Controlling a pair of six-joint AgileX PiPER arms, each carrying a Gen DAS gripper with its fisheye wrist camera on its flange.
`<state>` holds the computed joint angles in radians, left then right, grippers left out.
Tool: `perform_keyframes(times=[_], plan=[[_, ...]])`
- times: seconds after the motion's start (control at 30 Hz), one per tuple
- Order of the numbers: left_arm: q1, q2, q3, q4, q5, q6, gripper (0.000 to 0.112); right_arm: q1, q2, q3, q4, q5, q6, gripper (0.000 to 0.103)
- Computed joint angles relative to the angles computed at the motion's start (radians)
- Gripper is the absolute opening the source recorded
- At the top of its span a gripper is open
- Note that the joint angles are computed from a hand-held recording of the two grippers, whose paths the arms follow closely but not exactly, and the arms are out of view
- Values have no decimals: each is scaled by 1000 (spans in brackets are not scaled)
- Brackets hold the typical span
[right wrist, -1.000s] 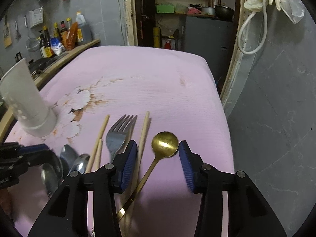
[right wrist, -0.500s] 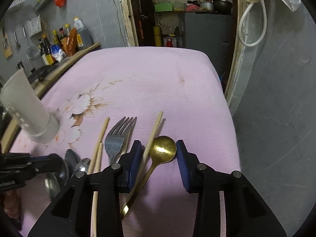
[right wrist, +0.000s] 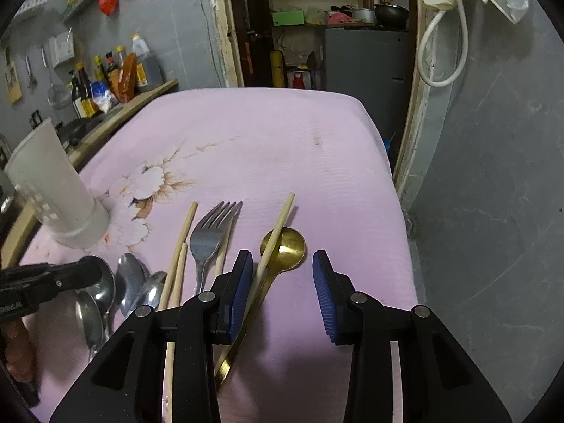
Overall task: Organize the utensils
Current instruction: 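Close the left tool on a silver spoon while the right tool grips a wooden chopstick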
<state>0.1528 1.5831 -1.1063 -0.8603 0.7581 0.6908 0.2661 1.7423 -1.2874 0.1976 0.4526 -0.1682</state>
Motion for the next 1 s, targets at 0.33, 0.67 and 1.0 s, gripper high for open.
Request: perform_keyframes(times=[0.33, 0.67, 1.0], plan=[[7, -22, 35, -48, -24, 52, 2, -29, 77, -101, 122, 56, -106, 31], [7, -31, 36, -67, -26, 61, 2, -70, 183, -268, 197, 168, -122, 10], [-5, -90, 87, -147, -81, 160, 2, -56, 77, -129, 309, 62, -248, 3]])
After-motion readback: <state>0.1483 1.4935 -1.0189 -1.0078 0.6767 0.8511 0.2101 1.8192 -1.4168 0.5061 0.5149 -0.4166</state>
